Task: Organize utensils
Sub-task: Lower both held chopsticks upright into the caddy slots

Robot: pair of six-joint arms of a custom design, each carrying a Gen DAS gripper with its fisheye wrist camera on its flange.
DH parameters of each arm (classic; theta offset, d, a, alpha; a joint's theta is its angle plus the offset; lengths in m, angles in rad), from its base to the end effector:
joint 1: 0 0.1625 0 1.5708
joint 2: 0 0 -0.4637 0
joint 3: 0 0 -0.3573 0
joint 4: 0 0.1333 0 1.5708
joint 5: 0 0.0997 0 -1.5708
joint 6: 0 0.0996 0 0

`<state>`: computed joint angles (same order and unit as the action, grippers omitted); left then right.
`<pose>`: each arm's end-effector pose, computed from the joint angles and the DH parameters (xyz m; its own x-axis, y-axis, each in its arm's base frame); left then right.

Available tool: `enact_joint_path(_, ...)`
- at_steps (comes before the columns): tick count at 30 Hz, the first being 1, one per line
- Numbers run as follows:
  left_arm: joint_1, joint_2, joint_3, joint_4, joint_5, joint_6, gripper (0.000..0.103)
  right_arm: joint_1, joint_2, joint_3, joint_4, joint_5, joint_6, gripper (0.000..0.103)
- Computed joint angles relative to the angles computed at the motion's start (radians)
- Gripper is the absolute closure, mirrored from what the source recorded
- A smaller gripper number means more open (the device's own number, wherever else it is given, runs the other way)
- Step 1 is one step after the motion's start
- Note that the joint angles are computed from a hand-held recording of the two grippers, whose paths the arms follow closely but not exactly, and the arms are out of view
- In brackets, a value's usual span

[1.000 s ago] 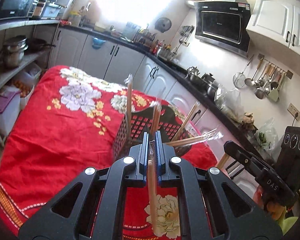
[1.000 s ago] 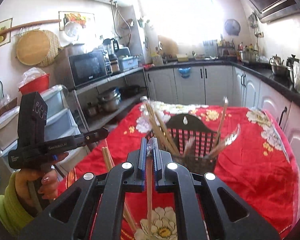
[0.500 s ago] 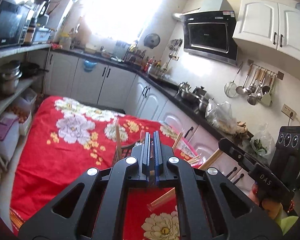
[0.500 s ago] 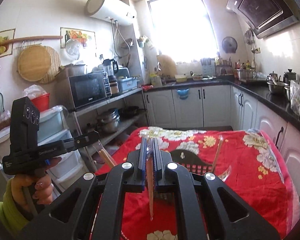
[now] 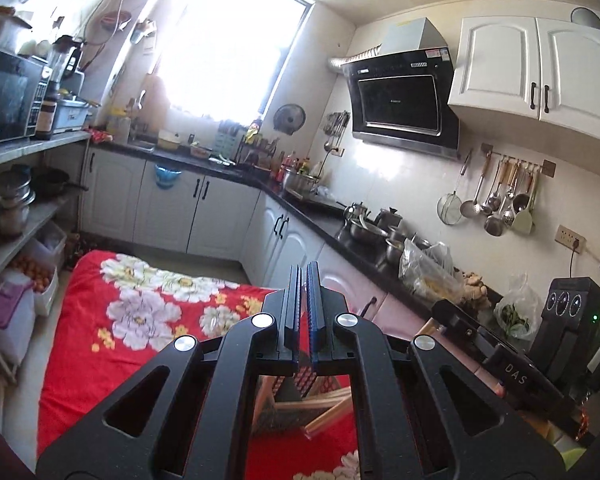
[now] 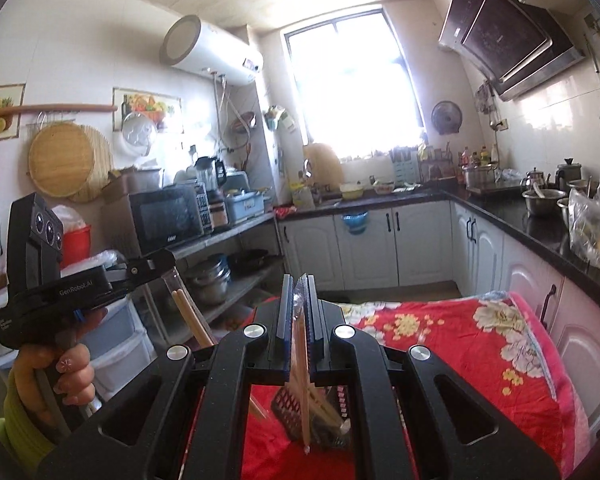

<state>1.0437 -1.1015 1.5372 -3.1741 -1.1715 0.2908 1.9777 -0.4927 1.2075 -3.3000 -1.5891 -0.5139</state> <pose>-0.1819 -0.6545 0.4810 -0.8786 0.2451 -0.4099 0.4690 0.2806 -0.8375 0.4435 -0.6970 0.1797 -0.7022 -0.5706 0.4258 -0.6364 0.2349 -0.7347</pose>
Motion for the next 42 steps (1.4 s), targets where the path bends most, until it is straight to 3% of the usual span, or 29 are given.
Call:
enact_joint_path(10,0.011,0.078,-0.136,0.023,0.017,0.016,0.102,-0.001,0.040,-0.132,0.019,-0.021,0.015,0.097)
enact_joint_path(21,0.058,0.150,-0.233,0.076,-0.006,-0.050,0.102,0.002,0.084,-0.272,0.040,-0.023,0.002,0.097)
enact_joint_path(33,0.085,0.175,-0.237,0.092,-0.024,-0.079,0.102,-0.036,0.170,-0.422,0.135,-0.051,0.040,0.097)
enact_joint_path(42,0.106,0.180,-0.204,0.094,-0.016,-0.082,0.102,-0.061,0.205,-0.417,0.123,-0.038,0.036,0.097)
